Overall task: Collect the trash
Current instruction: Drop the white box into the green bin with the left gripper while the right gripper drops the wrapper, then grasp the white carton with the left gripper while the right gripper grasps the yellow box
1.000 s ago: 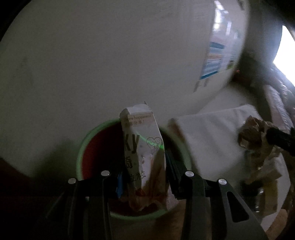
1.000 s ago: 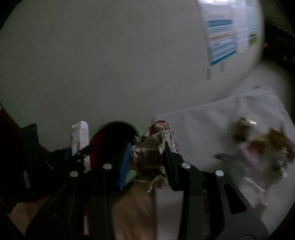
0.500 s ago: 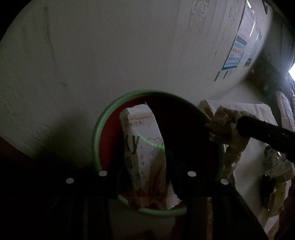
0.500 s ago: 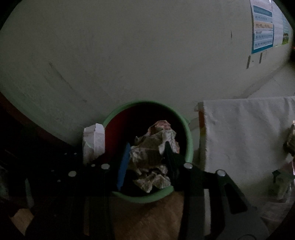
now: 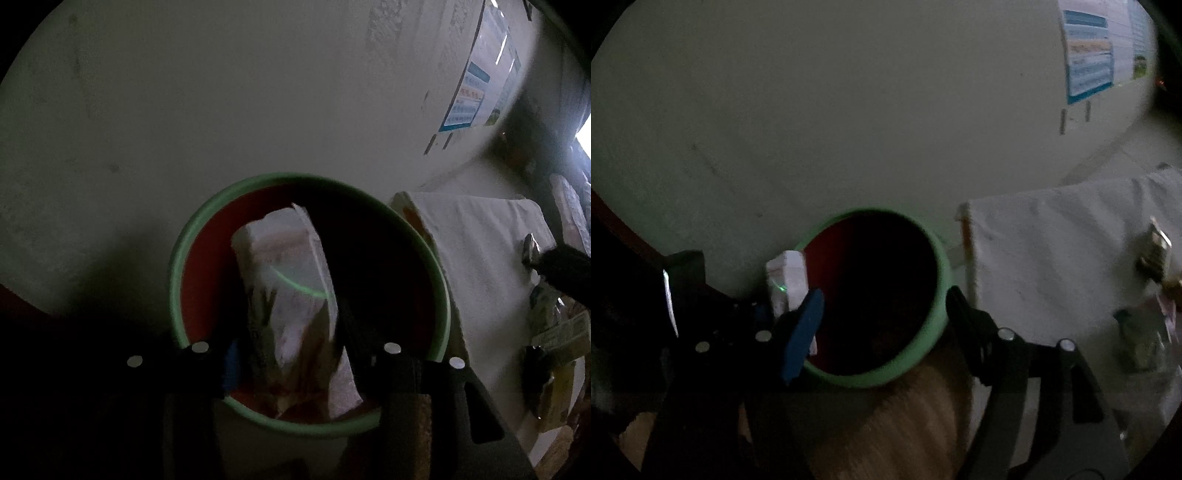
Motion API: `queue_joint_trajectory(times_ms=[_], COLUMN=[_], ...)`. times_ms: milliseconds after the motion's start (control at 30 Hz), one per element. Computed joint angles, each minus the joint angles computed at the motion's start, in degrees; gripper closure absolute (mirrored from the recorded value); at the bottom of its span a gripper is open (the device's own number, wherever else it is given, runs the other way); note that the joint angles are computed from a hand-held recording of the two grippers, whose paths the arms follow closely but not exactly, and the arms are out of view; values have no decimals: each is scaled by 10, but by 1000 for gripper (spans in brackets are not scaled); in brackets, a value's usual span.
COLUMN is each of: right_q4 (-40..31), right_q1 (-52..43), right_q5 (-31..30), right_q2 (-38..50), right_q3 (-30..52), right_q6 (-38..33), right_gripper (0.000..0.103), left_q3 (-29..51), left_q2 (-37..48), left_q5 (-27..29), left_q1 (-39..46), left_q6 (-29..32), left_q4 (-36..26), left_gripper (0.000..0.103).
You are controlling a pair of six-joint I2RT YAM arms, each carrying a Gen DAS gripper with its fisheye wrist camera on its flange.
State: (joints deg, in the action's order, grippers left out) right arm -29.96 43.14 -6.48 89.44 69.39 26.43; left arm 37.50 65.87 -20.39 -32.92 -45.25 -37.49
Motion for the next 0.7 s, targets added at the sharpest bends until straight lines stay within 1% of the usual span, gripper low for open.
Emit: queue_joint_trajectory(times_ms=[100, 167, 467, 567, 700], right_q4=[-3, -10, -25, -39, -86], right_q1=[-6, -13, -42, -64, -122], right_q5=[14, 18, 25, 33, 52], right_q2=[-39, -65, -157, -193, -276], right_q3=[-34, -53, -110, -119, -138], right_q6=[10, 14, 26, 14, -20], right_gripper=[36, 36, 34, 34, 33], left_q3=[12, 18, 60, 84, 127], left_q2=[11, 17, 32, 45, 79], left_q5=[-8, -15, -52, -61, -66], left_q1=[-9, -14, -49, -73, -115], left_q6=[-3, -6, -32, -38, -42], left_q4=[-7, -16, -60, -65, -64], left_gripper=[51, 42, 41, 41, 41])
